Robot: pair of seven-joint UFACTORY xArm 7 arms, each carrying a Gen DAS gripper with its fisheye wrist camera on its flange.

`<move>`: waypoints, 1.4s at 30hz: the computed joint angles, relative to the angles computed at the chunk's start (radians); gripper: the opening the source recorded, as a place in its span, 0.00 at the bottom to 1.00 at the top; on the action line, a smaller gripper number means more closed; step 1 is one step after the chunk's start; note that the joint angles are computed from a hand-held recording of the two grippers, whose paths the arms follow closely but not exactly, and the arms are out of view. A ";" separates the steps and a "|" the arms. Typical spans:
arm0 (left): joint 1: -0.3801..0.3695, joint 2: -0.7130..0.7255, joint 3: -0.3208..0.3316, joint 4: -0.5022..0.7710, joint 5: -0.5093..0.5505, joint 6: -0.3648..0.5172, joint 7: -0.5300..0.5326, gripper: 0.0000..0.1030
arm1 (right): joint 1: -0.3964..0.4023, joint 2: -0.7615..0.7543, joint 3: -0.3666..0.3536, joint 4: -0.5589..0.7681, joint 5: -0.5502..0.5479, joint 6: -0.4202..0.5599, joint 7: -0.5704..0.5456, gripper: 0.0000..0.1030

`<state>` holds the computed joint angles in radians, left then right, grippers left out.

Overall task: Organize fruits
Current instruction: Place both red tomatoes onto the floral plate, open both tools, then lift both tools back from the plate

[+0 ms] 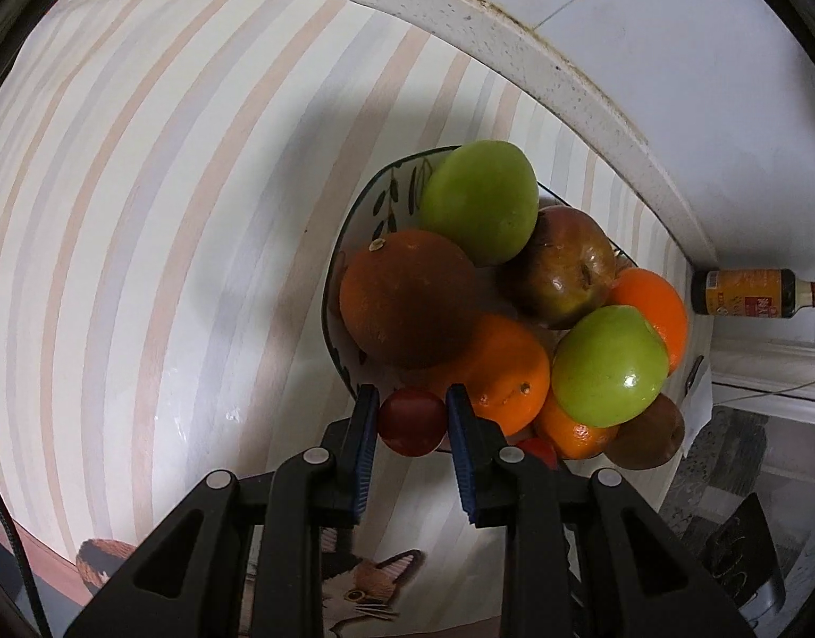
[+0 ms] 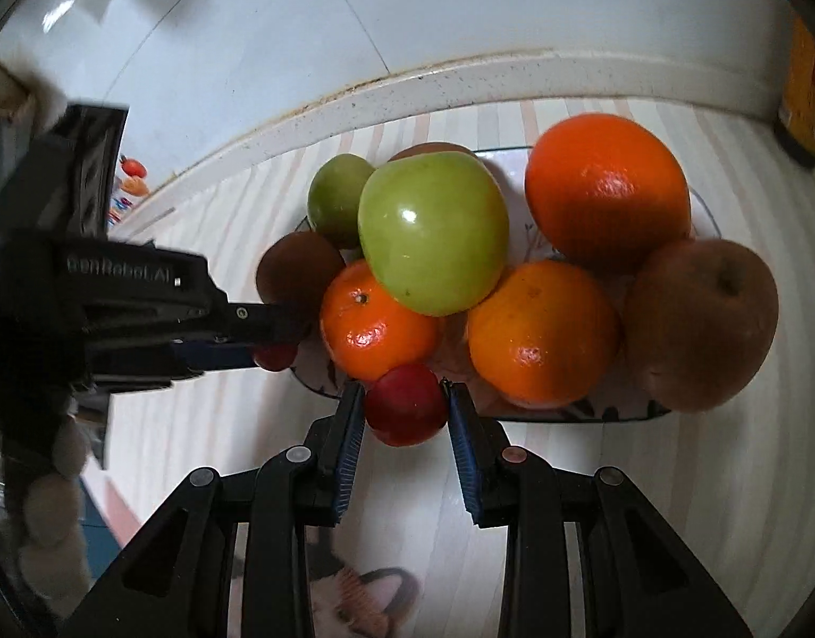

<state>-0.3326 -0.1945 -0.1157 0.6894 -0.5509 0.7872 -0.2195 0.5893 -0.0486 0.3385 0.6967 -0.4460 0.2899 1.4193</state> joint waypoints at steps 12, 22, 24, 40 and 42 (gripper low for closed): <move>-0.001 -0.018 -0.018 0.017 0.122 0.009 -0.032 0.74 | 0.010 -0.029 0.007 0.023 -0.073 0.059 0.130 0.89; 0.010 -0.226 -0.118 -0.096 0.504 -0.008 -0.266 0.95 | 0.005 -0.270 0.056 -0.009 0.120 0.436 -0.038 0.95; -0.006 -0.247 -0.124 -0.108 0.524 -0.003 -0.286 0.95 | -0.004 -0.306 0.061 -0.025 0.140 0.480 -0.060 0.95; -0.081 -0.508 -0.213 -0.120 0.628 0.125 -0.488 0.95 | -0.017 -0.526 0.138 -0.035 0.220 0.635 -0.135 0.95; -0.098 -0.580 -0.222 -0.127 0.626 0.156 -0.495 0.95 | -0.017 -0.561 0.167 -0.008 0.219 0.689 -0.125 0.95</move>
